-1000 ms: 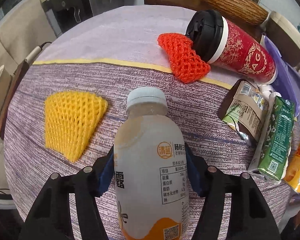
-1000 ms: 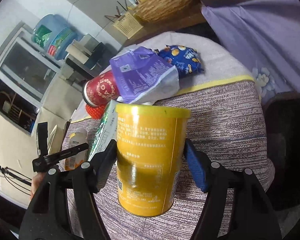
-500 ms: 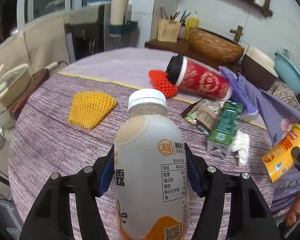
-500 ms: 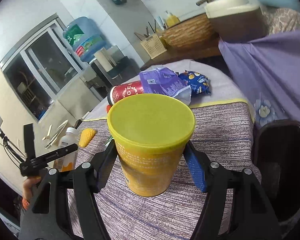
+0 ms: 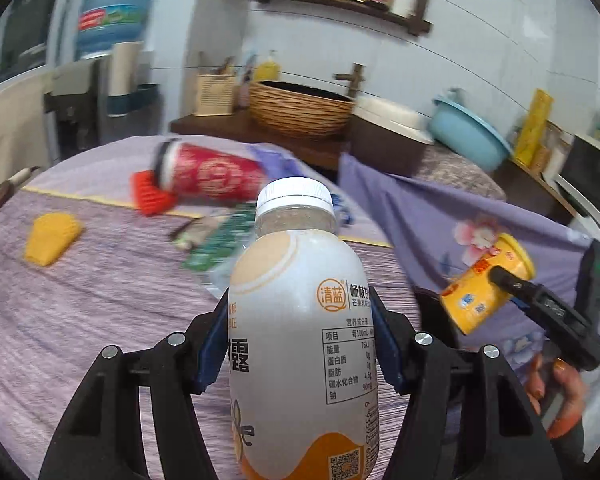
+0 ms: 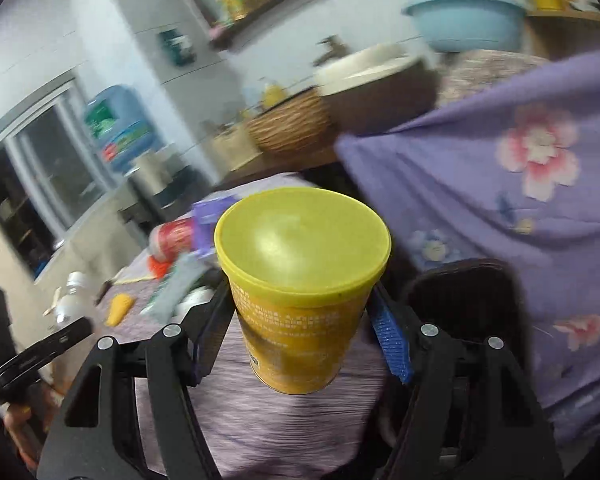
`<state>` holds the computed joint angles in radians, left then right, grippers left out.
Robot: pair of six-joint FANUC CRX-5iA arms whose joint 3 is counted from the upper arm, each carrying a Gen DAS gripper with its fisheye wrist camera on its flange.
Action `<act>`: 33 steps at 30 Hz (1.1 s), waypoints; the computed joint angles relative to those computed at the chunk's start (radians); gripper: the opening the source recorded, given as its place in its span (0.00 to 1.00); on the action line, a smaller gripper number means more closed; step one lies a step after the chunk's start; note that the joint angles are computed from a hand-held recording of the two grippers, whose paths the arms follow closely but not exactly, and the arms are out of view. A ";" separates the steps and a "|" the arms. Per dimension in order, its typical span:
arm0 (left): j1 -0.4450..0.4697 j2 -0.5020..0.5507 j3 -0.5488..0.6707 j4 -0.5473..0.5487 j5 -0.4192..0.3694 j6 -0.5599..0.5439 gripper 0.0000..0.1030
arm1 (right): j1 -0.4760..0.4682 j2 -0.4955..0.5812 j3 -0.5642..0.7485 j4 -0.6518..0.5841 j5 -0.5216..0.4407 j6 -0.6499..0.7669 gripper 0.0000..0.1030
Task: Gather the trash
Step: 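Carry the yellow can to the black bin and release it with the right tool, then lower the white-orange bottle into the black bin and open the left tool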
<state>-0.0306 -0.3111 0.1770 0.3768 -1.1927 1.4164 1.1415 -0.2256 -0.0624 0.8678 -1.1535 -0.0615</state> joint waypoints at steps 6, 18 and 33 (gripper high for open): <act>-0.204 0.093 0.029 0.011 0.080 0.002 0.60 | -0.110 0.015 -0.035 -0.219 -0.098 0.126 0.65; -0.401 0.237 0.065 -0.058 0.122 0.038 0.60 | -0.241 0.117 -0.079 -0.562 -0.064 0.277 0.65; -0.478 0.362 0.163 -0.121 0.058 0.075 0.60 | -0.168 0.021 -0.139 -0.448 -0.169 0.164 0.66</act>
